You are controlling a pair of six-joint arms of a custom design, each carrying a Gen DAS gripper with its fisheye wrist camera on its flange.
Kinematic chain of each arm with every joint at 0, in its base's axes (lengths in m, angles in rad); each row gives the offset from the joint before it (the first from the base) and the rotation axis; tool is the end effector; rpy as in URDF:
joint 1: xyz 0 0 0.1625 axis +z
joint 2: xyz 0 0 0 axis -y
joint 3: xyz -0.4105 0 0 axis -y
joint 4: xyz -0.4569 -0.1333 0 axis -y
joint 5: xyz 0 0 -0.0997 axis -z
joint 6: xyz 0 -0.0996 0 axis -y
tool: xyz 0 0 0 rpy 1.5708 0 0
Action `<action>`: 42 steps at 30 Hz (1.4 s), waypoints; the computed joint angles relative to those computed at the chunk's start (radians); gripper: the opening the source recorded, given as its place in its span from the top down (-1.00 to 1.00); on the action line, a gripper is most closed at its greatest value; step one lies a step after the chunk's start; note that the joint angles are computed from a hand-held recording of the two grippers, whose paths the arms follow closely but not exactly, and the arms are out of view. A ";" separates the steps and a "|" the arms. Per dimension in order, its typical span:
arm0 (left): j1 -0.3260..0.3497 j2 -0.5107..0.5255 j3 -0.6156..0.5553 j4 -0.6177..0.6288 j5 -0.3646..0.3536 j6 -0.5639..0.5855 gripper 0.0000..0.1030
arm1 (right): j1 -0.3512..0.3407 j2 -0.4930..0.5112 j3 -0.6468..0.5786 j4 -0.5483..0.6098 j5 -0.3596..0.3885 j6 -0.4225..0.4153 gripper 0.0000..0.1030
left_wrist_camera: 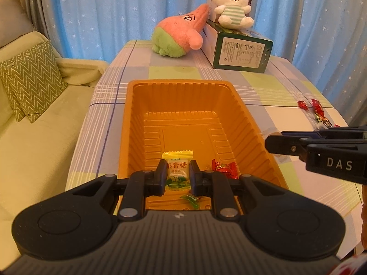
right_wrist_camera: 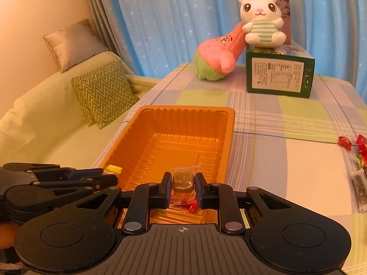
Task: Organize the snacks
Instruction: 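Carry both candies over the orange tray and open both tools to drop them, then move both open tools back to the candy pile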
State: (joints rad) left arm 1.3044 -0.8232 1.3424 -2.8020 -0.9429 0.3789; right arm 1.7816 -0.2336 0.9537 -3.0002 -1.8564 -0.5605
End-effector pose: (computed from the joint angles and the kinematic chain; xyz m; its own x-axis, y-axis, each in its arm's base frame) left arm -0.0266 -0.8261 0.2409 -0.7455 0.1241 -0.6549 0.5113 0.7367 -0.4425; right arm 0.2872 -0.8392 -0.0514 -0.7428 -0.4125 0.5273 -0.6537 0.6171 -0.4380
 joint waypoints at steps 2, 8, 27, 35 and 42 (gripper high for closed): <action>0.003 0.005 -0.006 0.007 -0.006 0.004 0.65 | -0.001 0.004 -0.005 0.003 0.000 0.007 0.58; 0.012 0.016 -0.020 0.014 -0.012 -0.002 0.65 | -0.006 0.014 -0.020 0.021 0.000 0.018 0.58; -0.003 -0.048 0.051 -0.069 0.029 -0.041 0.35 | -0.022 0.003 -0.018 0.072 0.066 0.057 0.55; -0.023 -0.083 0.106 -0.097 0.056 -0.054 0.07 | -0.032 -0.074 0.103 -0.049 0.069 0.092 -0.26; -0.056 -0.122 0.174 -0.111 0.058 -0.091 -0.15 | -0.043 -0.199 0.300 -0.191 0.020 0.143 -0.26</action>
